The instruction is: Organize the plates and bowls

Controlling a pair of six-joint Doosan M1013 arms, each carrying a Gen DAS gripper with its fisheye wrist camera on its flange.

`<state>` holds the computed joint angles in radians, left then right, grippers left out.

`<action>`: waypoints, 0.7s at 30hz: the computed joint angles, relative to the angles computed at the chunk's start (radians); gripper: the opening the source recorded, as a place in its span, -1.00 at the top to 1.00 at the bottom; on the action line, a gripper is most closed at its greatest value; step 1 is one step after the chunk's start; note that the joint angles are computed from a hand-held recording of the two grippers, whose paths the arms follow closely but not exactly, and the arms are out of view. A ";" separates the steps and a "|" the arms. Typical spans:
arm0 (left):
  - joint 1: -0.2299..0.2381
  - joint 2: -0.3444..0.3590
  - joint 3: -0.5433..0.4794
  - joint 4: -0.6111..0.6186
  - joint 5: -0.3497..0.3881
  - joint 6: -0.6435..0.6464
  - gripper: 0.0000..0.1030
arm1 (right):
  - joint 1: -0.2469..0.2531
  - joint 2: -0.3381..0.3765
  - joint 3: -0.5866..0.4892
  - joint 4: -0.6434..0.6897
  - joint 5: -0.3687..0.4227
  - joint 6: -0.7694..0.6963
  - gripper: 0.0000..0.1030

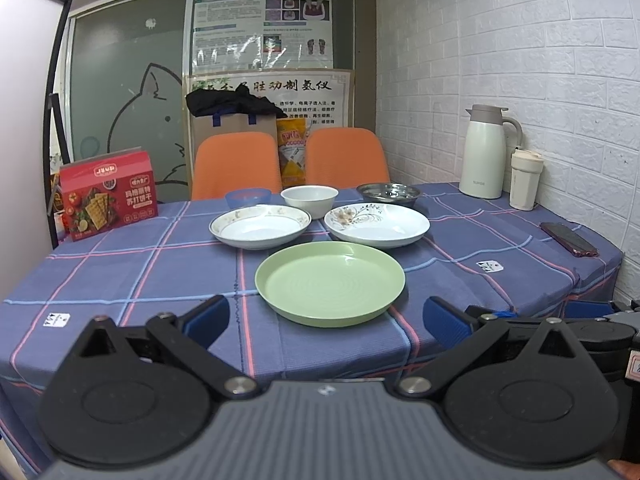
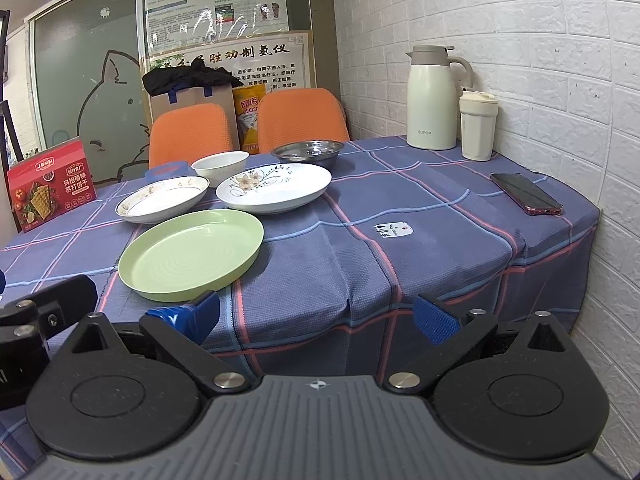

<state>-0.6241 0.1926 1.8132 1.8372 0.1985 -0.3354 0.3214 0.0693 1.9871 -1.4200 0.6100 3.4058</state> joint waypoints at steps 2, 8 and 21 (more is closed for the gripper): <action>0.000 0.000 0.001 0.006 0.001 -0.006 -0.99 | -0.001 0.000 0.000 0.001 0.000 -0.001 -0.76; -0.001 0.000 0.001 0.004 0.002 -0.005 -0.99 | 0.001 0.002 -0.002 0.001 0.002 0.000 -0.76; 0.000 0.003 -0.001 -0.016 0.000 0.012 -0.99 | 0.003 0.003 -0.003 0.005 0.003 -0.003 -0.76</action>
<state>-0.6246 0.1955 1.8121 1.8216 0.1984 -0.3232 0.3244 0.0728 1.9842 -1.4147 0.6126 3.4026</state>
